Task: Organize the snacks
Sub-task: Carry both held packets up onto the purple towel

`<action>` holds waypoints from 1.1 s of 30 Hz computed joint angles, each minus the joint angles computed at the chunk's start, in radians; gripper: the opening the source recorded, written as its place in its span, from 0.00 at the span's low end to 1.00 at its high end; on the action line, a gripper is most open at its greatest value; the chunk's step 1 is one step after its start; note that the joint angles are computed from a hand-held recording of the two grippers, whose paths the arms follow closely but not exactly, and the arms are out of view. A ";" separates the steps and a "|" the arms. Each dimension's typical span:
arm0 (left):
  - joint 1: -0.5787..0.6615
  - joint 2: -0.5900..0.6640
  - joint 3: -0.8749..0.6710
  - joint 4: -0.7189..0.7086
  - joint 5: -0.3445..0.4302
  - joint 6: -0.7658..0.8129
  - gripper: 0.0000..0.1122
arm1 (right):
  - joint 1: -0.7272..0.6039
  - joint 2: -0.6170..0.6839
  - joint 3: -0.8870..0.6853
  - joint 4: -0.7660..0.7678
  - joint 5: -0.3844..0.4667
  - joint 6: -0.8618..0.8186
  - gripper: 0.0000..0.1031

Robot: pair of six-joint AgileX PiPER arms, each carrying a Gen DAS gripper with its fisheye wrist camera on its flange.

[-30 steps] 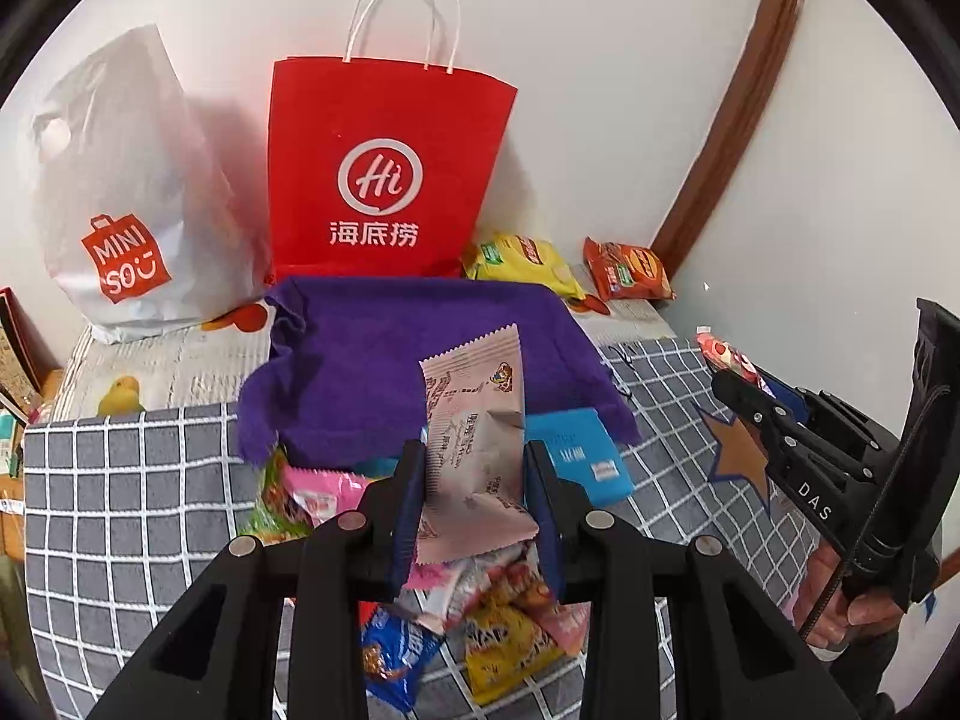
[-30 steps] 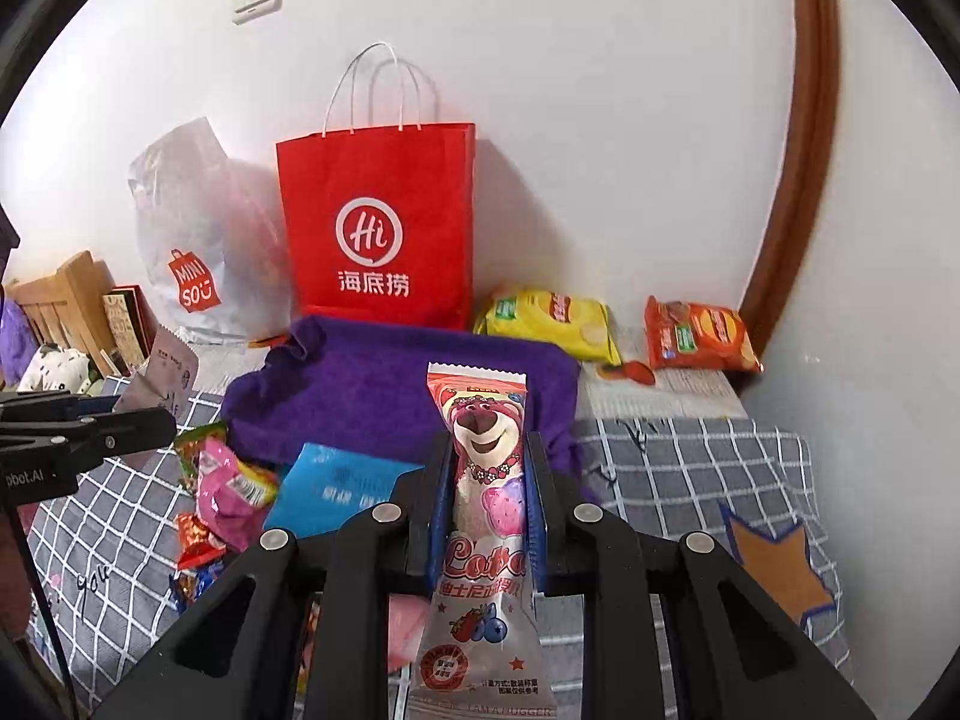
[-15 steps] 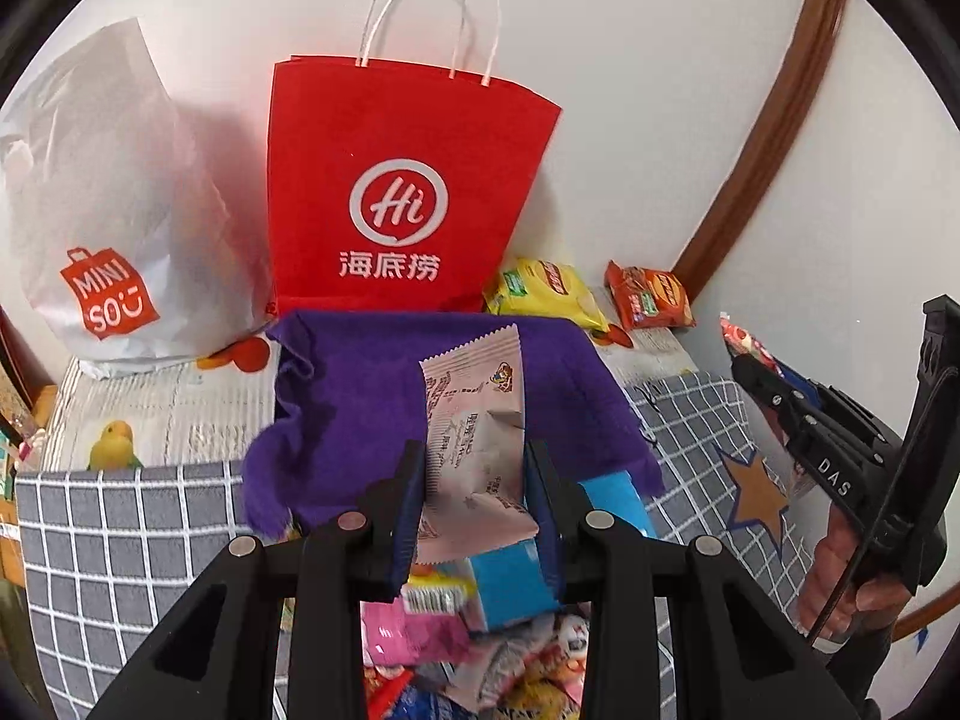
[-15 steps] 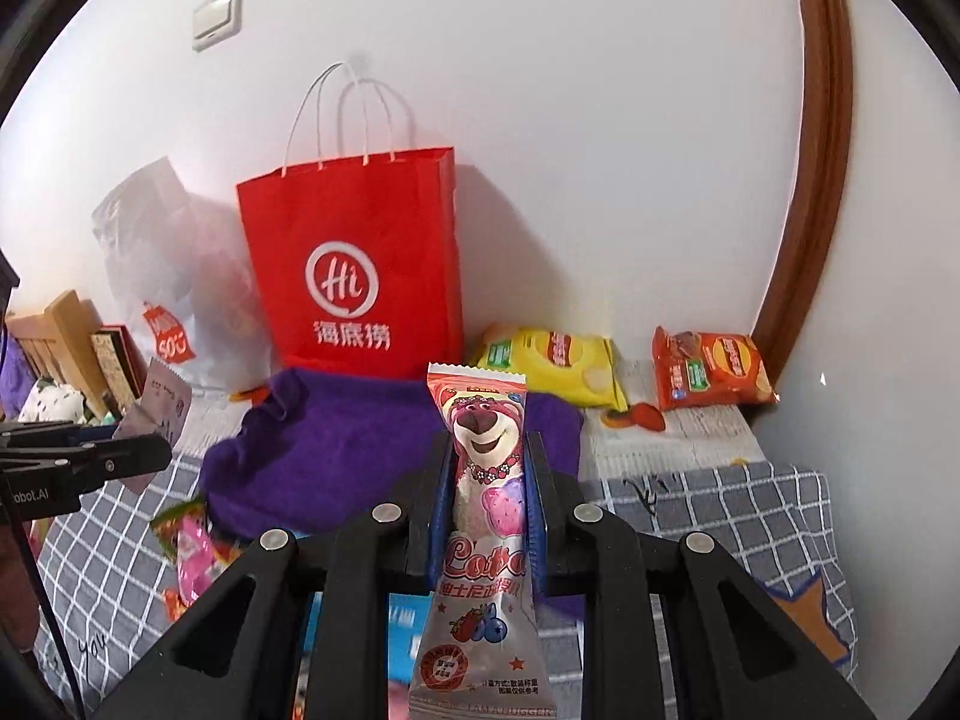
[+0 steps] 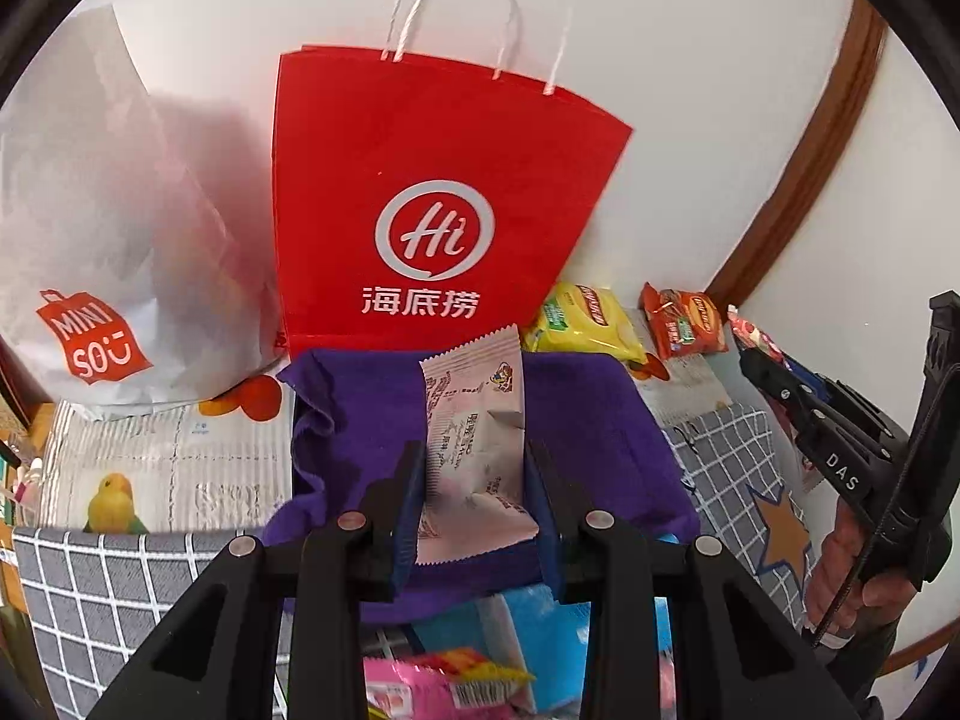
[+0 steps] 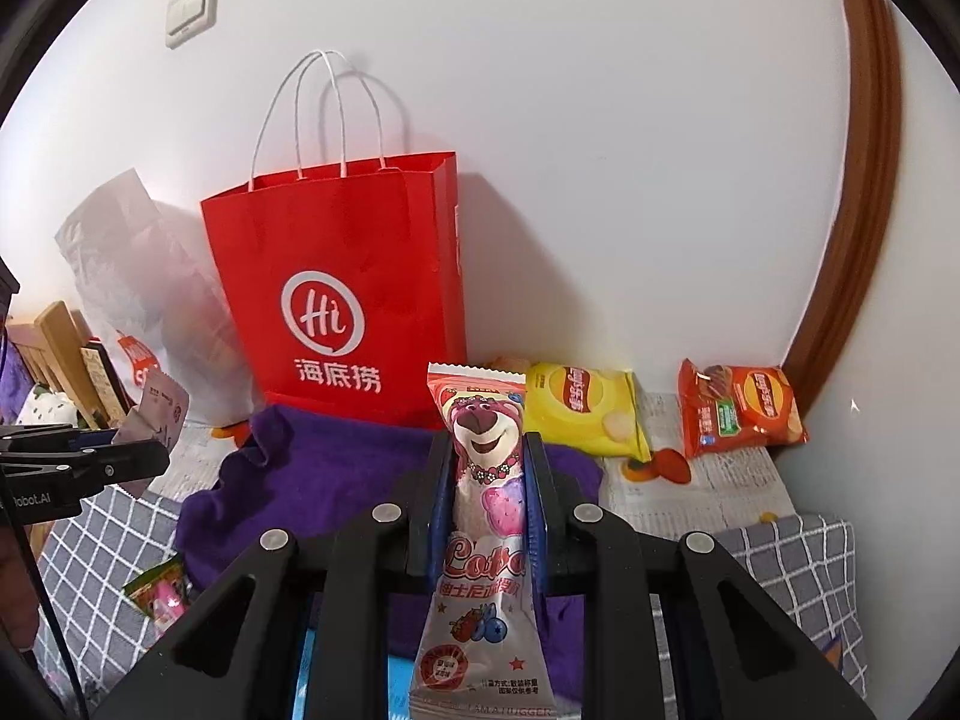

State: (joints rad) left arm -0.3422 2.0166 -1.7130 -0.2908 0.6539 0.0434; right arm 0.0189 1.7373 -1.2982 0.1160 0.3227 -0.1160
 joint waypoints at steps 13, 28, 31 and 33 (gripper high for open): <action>0.067 0.220 -0.210 -0.025 0.068 0.005 0.28 | 0.007 0.221 -0.154 0.004 0.028 -0.026 0.21; 0.066 0.385 -0.414 0.063 0.190 -0.063 0.28 | -0.014 0.363 -0.263 0.005 0.119 -0.053 0.21; 0.065 0.402 -0.441 0.076 0.209 -0.081 0.28 | -0.016 0.371 -0.266 0.029 0.127 -0.073 0.21; 0.064 0.418 -0.468 0.093 0.234 -0.098 0.28 | -0.010 0.378 -0.270 0.025 0.132 -0.079 0.21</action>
State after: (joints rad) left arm -0.2786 2.4344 -2.1809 -0.1974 0.8875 -0.0551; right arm 0.0085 2.1154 -1.5678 0.1408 0.4547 -0.1946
